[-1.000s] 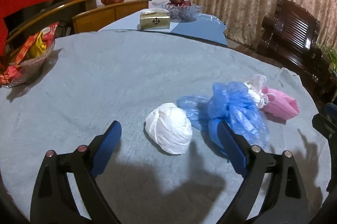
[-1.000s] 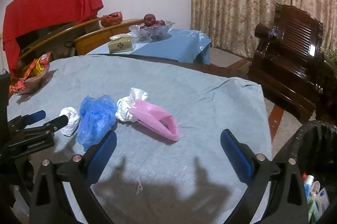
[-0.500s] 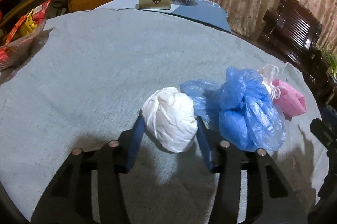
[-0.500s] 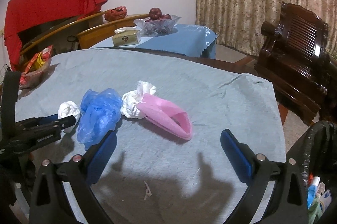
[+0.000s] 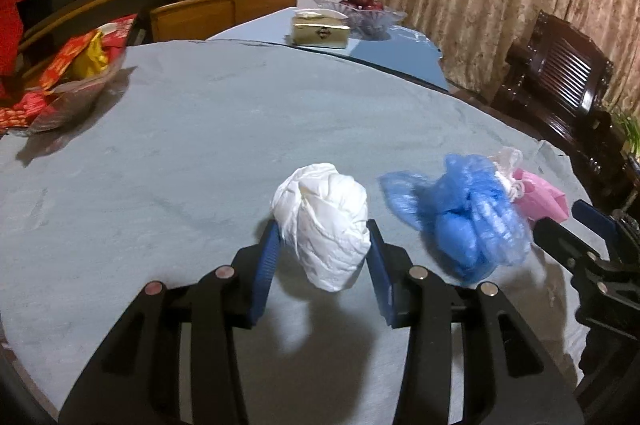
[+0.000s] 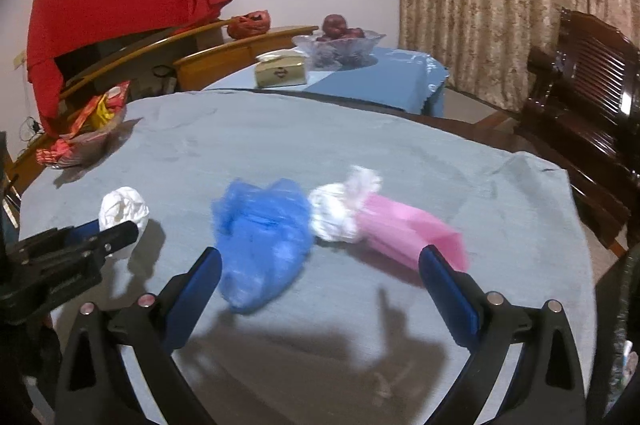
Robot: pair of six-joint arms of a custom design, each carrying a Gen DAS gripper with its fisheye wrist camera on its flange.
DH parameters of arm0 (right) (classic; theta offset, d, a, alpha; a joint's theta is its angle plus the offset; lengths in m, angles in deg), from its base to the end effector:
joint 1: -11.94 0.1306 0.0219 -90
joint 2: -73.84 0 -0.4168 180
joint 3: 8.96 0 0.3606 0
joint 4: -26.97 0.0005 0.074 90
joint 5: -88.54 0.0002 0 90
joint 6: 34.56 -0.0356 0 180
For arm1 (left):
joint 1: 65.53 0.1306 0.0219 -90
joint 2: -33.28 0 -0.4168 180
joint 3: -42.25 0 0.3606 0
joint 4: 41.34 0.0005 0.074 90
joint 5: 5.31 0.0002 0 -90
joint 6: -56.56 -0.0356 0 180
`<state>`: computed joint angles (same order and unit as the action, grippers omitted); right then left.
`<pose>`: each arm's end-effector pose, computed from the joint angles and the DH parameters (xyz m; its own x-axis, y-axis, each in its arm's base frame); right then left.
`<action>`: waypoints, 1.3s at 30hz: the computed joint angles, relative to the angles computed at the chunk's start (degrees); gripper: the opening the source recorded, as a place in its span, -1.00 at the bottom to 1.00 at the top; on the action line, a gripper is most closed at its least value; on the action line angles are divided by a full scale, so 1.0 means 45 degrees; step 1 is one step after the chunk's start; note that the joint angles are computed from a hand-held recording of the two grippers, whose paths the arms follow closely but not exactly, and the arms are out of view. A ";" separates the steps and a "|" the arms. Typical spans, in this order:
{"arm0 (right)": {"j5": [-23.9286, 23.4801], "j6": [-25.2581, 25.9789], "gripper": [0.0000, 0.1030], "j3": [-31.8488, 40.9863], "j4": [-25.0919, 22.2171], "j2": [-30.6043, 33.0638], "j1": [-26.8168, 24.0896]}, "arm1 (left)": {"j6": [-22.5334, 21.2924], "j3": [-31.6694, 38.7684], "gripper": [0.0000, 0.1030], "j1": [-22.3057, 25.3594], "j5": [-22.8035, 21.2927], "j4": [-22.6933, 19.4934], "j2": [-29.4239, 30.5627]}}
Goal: Collect trash
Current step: 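Grasp the white tissue ball with the left gripper, then grasp the blue plastic bag with the right gripper and lift it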
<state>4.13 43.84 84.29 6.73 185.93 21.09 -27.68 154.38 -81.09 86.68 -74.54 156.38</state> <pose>0.5977 0.0922 0.3312 -0.6265 0.1018 -0.7728 0.0432 0.9944 0.0959 0.6565 -0.1846 0.3346 -0.6972 0.0900 -0.7112 0.2232 0.9700 -0.0961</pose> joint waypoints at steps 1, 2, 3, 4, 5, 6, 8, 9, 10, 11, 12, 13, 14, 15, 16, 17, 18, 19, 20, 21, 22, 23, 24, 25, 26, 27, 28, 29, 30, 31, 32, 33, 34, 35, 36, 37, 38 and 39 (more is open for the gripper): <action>0.0002 -0.0048 0.88 0.0159 -0.0086 0.0140 0.0080 | 0.0010 -0.0037 -0.19 0.0064 -0.0018 -0.0018 -0.0021; 0.0007 -0.0094 0.88 0.0326 -0.0190 0.0278 0.0147 | 0.0012 -0.0062 -0.19 0.0104 -0.0048 -0.0025 -0.0042; 0.0026 -0.0160 0.88 0.0538 -0.0315 0.0459 0.0230 | 0.0001 -0.0049 -0.19 0.0156 -0.0078 -0.0031 -0.0035; 0.0067 -0.0207 0.88 0.0691 -0.0415 0.0591 0.0291 | -0.0009 -0.0106 -0.19 0.0196 -0.0118 -0.0003 -0.0069; 0.0120 -0.0242 0.88 0.0859 -0.0540 0.0731 0.0345 | -0.0036 -0.0133 -0.20 0.0250 -0.0146 0.0020 -0.0084; 0.0177 -0.0282 0.88 0.1080 -0.0724 0.0902 0.0405 | -0.0051 -0.0136 -0.19 0.0277 -0.0169 0.0036 -0.0079; 0.0244 -0.0311 0.87 0.1379 -0.0933 0.1136 0.0470 | -0.0075 -0.0171 -0.20 0.0338 -0.0193 0.0073 -0.0093; 0.0234 -0.0312 0.86 0.1537 -0.1065 0.1254 0.0493 | -0.0092 -0.0209 -0.20 0.0366 -0.0180 0.0111 -0.0101; 0.0243 -0.0317 0.86 0.1644 -0.1148 0.1343 0.0516 | -0.0113 -0.0214 -0.20 0.0383 -0.0183 0.0131 -0.0100; 0.0272 -0.0290 0.86 0.1812 -0.1286 0.1465 0.0550 | -0.0134 -0.0231 -0.20 0.0401 -0.0170 0.0170 -0.0091; 0.0271 -0.0265 0.81 0.1899 -0.1386 0.1531 0.0572 | -0.0131 -0.0237 -0.20 0.0403 -0.0170 0.0176 -0.0092; 0.0231 -0.0234 0.74 0.2042 -0.1547 0.1625 0.0590 | -0.0123 -0.0236 -0.19 0.0406 -0.0159 0.0176 -0.0091; 0.0231 -0.0228 0.71 0.2116 -0.1665 0.1674 0.0614 | -0.0128 -0.0231 -0.19 0.0432 -0.0139 0.0179 -0.0093; 0.0156 -0.0201 0.61 0.2247 -0.1865 0.1757 0.0628 | -0.0122 -0.0233 -0.19 0.0447 -0.0122 0.0194 -0.0095; -0.0050 -0.0165 0.48 0.2312 -0.1977 0.1805 0.0626 | -0.0108 -0.0240 -0.19 0.0466 -0.0085 0.0211 -0.0101; -0.0129 -0.0133 0.41 0.2328 -0.2042 0.1819 0.0632 | -0.0109 -0.0228 -0.19 0.0493 -0.0043 0.0205 -0.0098; -0.0250 -0.0029 0.26 0.2349 -0.2156 0.1837 0.0641 | -0.0098 -0.0226 -0.19 0.0484 -0.0038 0.0212 -0.0095; -0.0286 0.0071 0.23 0.2361 -0.2245 0.1842 0.0659 | -0.0104 -0.0235 -0.19 0.0486 -0.0024 0.0216 -0.0111; -0.0294 0.0117 0.20 0.2333 -0.2230 0.1822 0.0682 | -0.0104 -0.0269 -0.19 0.0479 -0.0027 0.0229 -0.0140; -0.0402 0.0177 0.16 0.2264 -0.2198 0.1765 0.0678 | -0.0096 -0.0302 -0.19 0.0469 -0.0027 0.0248 -0.0163; -0.0517 0.0198 0.13 0.2236 -0.2221 0.1724 0.0673 | -0.0081 -0.0320 -0.19 0.0454 -0.0028 0.0256 -0.0185; -0.0629 0.0175 0.13 0.2120 -0.2164 0.1600 0.0648 | -0.0074 -0.0354 -0.19 0.0448 -0.0024 0.0281 -0.0227; -0.0661 0.0137 0.12 0.2018 -0.2080 0.1490 0.0646 | -0.0076 -0.0382 -0.19 0.0429 -0.0045 0.0297 -0.0265; -0.0710 0.0121 0.12 0.1828 -0.1923 0.1302 0.0626 | -0.0093 -0.0418 -0.19 0.0414 -0.0069 0.0313 -0.0326; -0.0710 0.0108 0.12 0.1722 -0.1824 0.1187 0.0625 | -0.0087 -0.0458 -0.19 0.0395 -0.0083 0.0339 -0.0375; -0.0715 0.0094 0.12 0.1563 -0.1714 0.0992 0.0604 | -0.0070 -0.0536 -0.19 0.0366 -0.0097 0.0387 -0.0466; -0.0755 0.0057 0.12 0.1418 -0.1620 0.0816 0.0569 | -0.0062 -0.0556 -0.19 0.0340 -0.0115 0.0393 -0.0527; -0.0781 0.0023 0.12 0.1274 -0.1532 0.0639 0.0530 | -0.0057 -0.0584 -0.19 0.0301 -0.0146 0.0406 -0.0590; -0.0754 -0.0012 0.13 0.1101 -0.1429 0.0408 0.0486 | -0.0066 -0.0621 -0.19 0.0242 -0.0182 0.0441 -0.0678; -0.0738 -0.0026 0.13 0.0983 -0.1371 0.0229 0.0444 | -0.0084 -0.0690 -0.19 0.0194 -0.0203 0.0501 -0.0764; -0.0710 -0.0032 0.13 0.0850 -0.1301 0.0043 0.0413 | -0.0146 -0.0778 -0.19 0.0103 -0.0231 0.0602 -0.0910; -0.0653 -0.0017 0.13 0.0648 -0.1207 -0.0230 0.0343 | -0.0192 -0.0813 -0.19 0.0037 -0.0238 0.0659 -0.1000; -0.0609 -0.0016 0.13 0.0508 -0.1151 -0.0428 0.0281 | -0.0227 -0.0834 -0.19 -0.0026 -0.0253 0.0688 -0.1081; -0.0587 -0.0027 0.13 0.0373 -0.1098 -0.0627 0.0206 | -0.0262 -0.0852 -0.19 -0.0139 -0.0288 0.0724 -0.1193; -0.0598 -0.0037 0.13 0.0208 -0.1054 -0.0874 0.0108 | -0.0262 -0.0897 -0.19 -0.0227 -0.0298 0.0770 -0.1280; -0.0600 -0.0015 0.13 0.0059 -0.1028 -0.1125 0.0007 | -0.0251 -0.0904 -0.19 -0.0336 -0.0242 0.0792 -0.1381; -0.0608 0.0005 0.13 -0.0045 -0.0986 -0.1265 -0.0059 | -0.0232 -0.0930 -0.19 -0.0432 -0.0234 0.0816 -0.1454; -0.0617 0.0032 0.13 -0.0212 -0.0926 -0.1511 -0.0163 | -0.0238 -0.0938 -0.19 -0.0552 -0.0223 0.0835 -0.1539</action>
<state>1.35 43.98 83.33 2.56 179.13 20.35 -28.75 150.16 -83.58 85.68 -70.78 149.45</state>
